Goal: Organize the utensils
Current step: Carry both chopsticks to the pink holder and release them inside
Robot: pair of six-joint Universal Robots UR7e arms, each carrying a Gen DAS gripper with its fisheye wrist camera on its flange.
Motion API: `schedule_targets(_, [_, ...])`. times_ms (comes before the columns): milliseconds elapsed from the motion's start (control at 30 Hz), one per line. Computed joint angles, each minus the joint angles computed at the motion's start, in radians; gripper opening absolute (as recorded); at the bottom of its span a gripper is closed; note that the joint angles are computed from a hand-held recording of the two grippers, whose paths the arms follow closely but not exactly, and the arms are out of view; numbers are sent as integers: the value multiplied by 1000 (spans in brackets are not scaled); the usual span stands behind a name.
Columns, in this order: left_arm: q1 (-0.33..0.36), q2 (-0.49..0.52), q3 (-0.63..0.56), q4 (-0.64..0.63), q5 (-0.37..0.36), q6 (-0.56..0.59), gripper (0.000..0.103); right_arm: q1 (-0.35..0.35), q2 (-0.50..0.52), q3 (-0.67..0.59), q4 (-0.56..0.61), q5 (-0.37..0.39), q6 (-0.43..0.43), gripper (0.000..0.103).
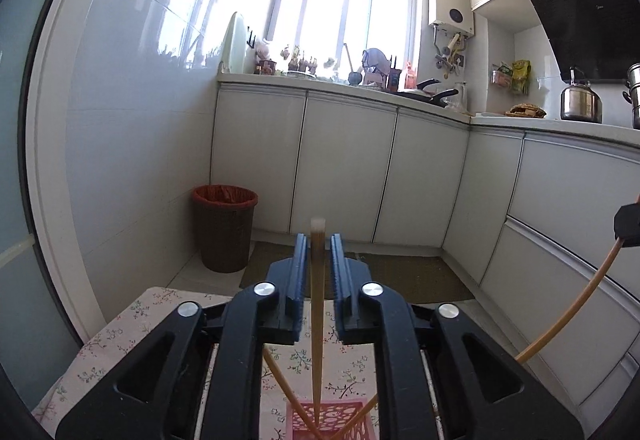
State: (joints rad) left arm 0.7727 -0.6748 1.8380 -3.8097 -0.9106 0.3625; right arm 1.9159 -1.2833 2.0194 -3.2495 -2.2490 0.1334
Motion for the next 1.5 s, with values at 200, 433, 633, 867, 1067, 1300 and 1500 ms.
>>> schedule_targets(200, [-19,-86,58,-12,12,-14,24,11,32,-24,-6,-15,-18,6])
schedule_targets(433, [-31,-197,135,28,71,-91,29,30,91,-68,-9,-45,-42,6])
schedule_targets(633, [-12,-226,151,60,108,-133,30,29,161,-102,6,-55,-53,6])
schedule_targets(867, [-6,-235,156,186,129,-191,40,24,232,-122,-26,-77,-122,10])
schedule_targets(1067, [-38,-243,159,250,152,-205,50,61,250,-105,-126,-223,-208,11])
schedule_targets(1300, [-101,-252,205,237,208,-206,70,88,251,-39,-301,-326,-302,36])
schedule_targets(1500, [-150,-278,266,234,243,-234,79,110,244,24,-420,-391,-346,56])
